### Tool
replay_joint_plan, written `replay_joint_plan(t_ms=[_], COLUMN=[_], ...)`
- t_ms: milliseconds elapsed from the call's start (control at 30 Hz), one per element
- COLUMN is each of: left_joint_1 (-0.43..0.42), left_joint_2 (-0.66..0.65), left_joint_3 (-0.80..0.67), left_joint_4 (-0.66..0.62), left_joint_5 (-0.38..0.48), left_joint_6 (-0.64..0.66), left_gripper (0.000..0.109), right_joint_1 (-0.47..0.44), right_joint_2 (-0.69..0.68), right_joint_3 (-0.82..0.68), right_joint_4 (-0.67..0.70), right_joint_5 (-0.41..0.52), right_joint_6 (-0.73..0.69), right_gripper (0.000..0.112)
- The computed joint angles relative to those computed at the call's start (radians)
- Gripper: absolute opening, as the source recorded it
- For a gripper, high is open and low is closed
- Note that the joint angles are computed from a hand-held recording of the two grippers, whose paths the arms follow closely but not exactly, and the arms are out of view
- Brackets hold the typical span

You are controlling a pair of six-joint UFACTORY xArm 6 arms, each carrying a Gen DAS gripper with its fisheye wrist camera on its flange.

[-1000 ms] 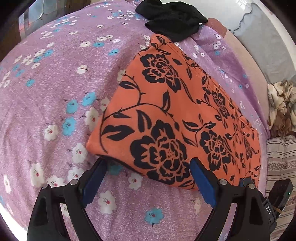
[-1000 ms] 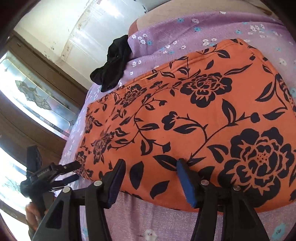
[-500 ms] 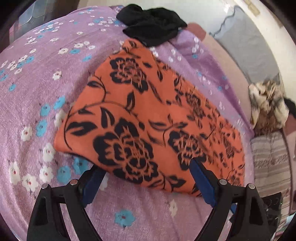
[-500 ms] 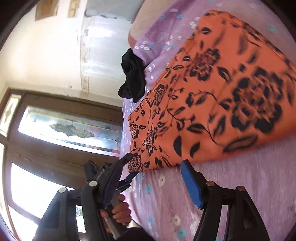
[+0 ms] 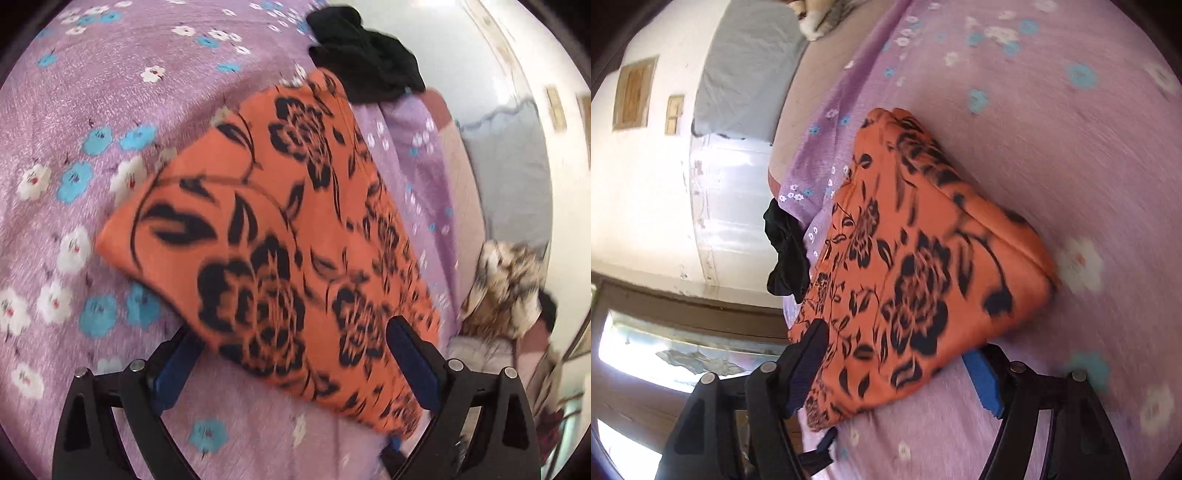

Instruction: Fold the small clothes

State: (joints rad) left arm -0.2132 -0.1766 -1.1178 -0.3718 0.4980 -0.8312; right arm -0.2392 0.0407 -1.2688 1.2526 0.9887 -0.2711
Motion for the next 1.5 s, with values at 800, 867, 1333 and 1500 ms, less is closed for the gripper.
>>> replay_joint_plan(t_ms=[800,867,1333,1500], left_joint_1=[-0.009,-0.003,-0.011,-0.026], left_joint_2=[0.058,0.064,0.084,0.051], left_joint_3=[-0.008,-0.024,-0.057,-0.076], left_joint_4=[0.136,0.192,0.343,0.453], left_joint_5=[-0.092,-0.051,-0.036,-0.009], left_joint_6=[-0.124,-0.163,-0.226,-0.239], left_gripper=[0.044,0.029,0.017,0.015], right_joint_1=[0.022,0.033,0.052,0.096], right_joint_2=[-0.099,-0.082,0.069,-0.008], right_joint_3=[0.12,0.1,-0.069,-0.036], right_joint_4=[-0.02,-0.045,-0.033,-0.124], right_joint_5=[-0.195,-0.236,-0.158,-0.265], right_joint_6=[0.173,0.208,-0.043,-0.144], right_gripper=[0.058,0.064,0.031,0.026])
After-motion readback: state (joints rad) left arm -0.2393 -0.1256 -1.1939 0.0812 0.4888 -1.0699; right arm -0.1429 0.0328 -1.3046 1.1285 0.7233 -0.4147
